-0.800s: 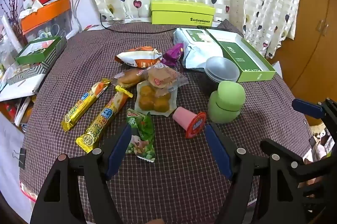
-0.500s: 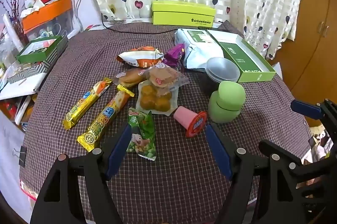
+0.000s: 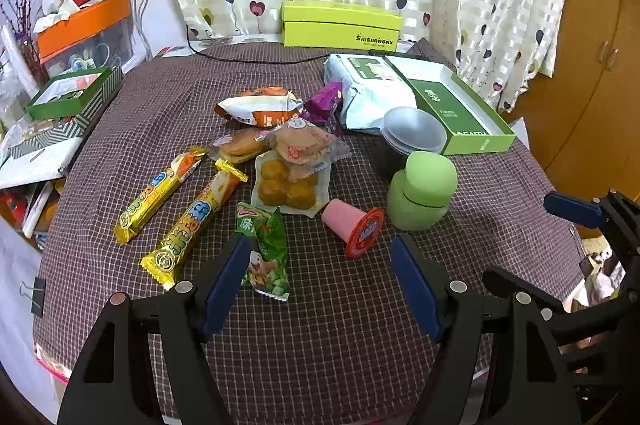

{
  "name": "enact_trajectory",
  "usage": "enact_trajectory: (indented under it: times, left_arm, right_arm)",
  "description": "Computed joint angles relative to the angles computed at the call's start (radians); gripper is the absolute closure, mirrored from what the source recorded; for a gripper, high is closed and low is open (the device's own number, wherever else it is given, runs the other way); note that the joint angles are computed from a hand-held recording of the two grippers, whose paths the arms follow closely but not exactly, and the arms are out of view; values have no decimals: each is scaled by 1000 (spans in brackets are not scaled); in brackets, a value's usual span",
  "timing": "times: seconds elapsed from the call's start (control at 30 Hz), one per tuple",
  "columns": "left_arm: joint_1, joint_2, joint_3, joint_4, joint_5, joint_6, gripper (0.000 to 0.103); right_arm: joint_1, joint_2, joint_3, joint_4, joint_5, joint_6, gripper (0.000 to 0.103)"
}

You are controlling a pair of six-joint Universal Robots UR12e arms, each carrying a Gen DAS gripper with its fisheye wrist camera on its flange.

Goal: Organize snacks
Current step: 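Move both tools toward the snacks on the table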

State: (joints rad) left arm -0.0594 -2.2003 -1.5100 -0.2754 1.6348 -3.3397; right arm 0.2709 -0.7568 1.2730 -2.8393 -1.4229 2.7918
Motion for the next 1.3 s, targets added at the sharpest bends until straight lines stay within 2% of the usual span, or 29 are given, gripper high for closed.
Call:
enact_trajectory:
  times: [0.77,1.07,1.3]
  left_arm:
    - [4,3,-7,-2,-6,-24,29]
    - [18,1,-9,3,-50,-51,29]
    - [19,-2,-5,8,-48,-51,29]
  right_arm:
    - [3,1,-9,31,1,-14,14]
    - [3,8,-26,54,7,-18,14]
    - [3,14,-39,65,9,-24,14]
